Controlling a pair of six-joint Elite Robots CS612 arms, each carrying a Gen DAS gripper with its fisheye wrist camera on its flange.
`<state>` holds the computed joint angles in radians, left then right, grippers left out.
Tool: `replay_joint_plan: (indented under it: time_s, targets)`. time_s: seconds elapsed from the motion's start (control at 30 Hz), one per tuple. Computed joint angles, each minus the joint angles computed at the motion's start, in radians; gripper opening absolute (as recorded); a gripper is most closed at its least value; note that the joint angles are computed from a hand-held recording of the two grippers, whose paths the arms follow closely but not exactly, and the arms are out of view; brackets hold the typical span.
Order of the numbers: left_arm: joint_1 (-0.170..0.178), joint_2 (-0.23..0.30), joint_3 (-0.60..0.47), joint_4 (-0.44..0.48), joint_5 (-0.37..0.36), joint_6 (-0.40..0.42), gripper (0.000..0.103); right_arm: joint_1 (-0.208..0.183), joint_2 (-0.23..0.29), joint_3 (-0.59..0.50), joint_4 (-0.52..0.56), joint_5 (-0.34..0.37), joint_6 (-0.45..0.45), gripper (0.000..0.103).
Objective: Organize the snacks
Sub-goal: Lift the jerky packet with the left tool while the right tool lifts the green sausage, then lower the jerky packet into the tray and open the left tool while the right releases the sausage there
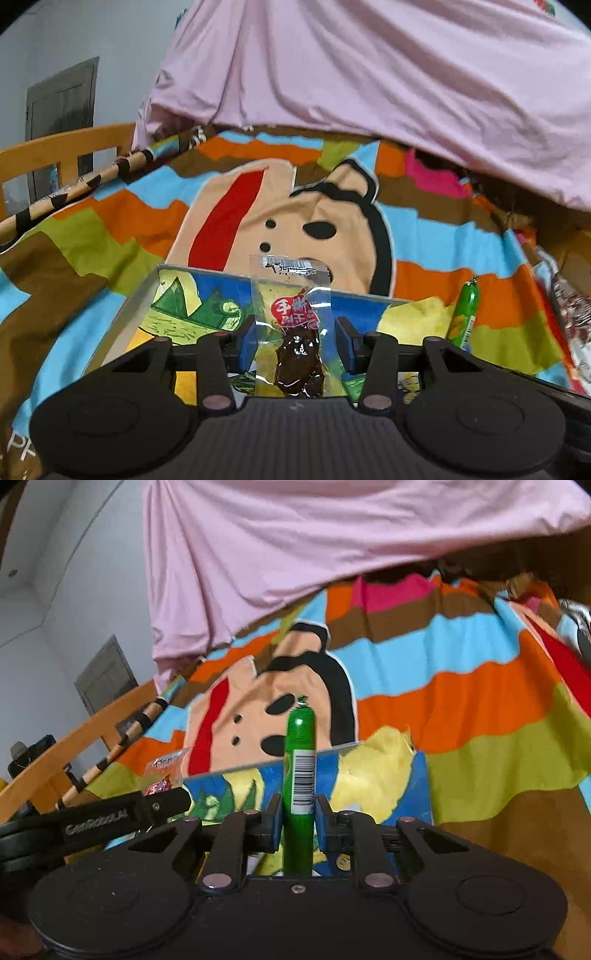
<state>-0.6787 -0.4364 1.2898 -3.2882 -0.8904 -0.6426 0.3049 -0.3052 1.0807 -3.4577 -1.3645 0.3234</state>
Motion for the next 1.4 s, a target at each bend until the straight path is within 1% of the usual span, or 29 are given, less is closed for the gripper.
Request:
replay_joint_plan:
  time_s: [0.1,0.17,0.27,0.43,0.53,0.57,0.63,0.7,0.73,0.77,0.83,0.9,1.0,1.07,1.1,1.17,1.33,1.4]
  targets:
    - [0.007,0.011,-0.024,0.047,-0.014,0.008,0.048,-0.001,0.008,-0.011,0.027,0.008,-0.004,0.020]
    - [0.009,0.017,-0.036,0.077,-0.022,0.000,0.048,0.000,0.013,-0.021,0.054,0.009,-0.010,0.020]
    - [0.014,0.024,-0.042,0.095,-0.049,-0.025,0.049,-0.001,0.017,-0.026,0.067,0.014,0.001,0.020]
    - [0.021,0.030,-0.049,0.109,-0.080,-0.019,0.049,-0.011,0.029,-0.036,0.052,0.033,0.035,0.020]
    - [0.027,0.028,-0.048,0.128,-0.102,-0.058,0.050,-0.013,0.032,-0.043,0.068,0.026,0.048,0.021]
    - [0.028,0.028,-0.047,0.130,-0.105,-0.069,0.051,-0.014,0.034,-0.046,0.071,0.024,0.050,0.023]
    - [0.029,0.024,-0.041,0.130,-0.106,-0.089,0.060,-0.015,0.037,-0.048,0.061,0.018,0.054,0.025]
    - [0.026,0.022,-0.034,0.117,-0.091,-0.086,0.074,-0.017,0.041,-0.051,0.046,0.017,0.061,0.027]
    - [0.024,0.020,-0.030,0.112,-0.077,-0.080,0.078,-0.018,0.041,-0.051,0.040,0.017,0.064,0.033]
    - [0.021,0.017,-0.024,0.102,-0.062,-0.076,0.081,-0.018,0.042,-0.051,0.034,0.016,0.068,0.034]
    - [0.018,0.010,-0.012,0.079,-0.054,-0.067,0.082,-0.018,0.039,-0.048,0.029,0.004,0.066,0.034]
    - [0.015,0.001,0.001,0.064,-0.037,-0.061,0.086,-0.015,0.034,-0.043,0.026,-0.012,0.053,0.036]
    - [0.006,-0.014,0.029,0.024,-0.002,-0.048,0.093,-0.012,0.024,-0.029,0.002,-0.020,0.034,0.043]
    - [-0.001,-0.027,0.052,-0.006,0.026,-0.045,0.096,-0.009,0.014,-0.014,-0.024,-0.025,0.015,0.054]
    - [-0.004,-0.033,0.062,-0.019,0.035,-0.042,0.098,-0.008,0.010,-0.007,-0.040,-0.027,0.003,0.057]
    - [-0.011,-0.049,0.087,-0.045,0.054,-0.029,0.101,-0.006,0.000,0.008,-0.074,-0.031,-0.029,0.069]
    - [-0.028,-0.091,0.155,-0.110,0.084,0.006,0.102,-0.002,-0.030,0.063,-0.176,-0.049,-0.082,0.084]
    - [-0.037,-0.108,0.185,-0.139,0.100,0.015,0.102,0.000,-0.045,0.090,-0.212,-0.055,-0.092,0.092]
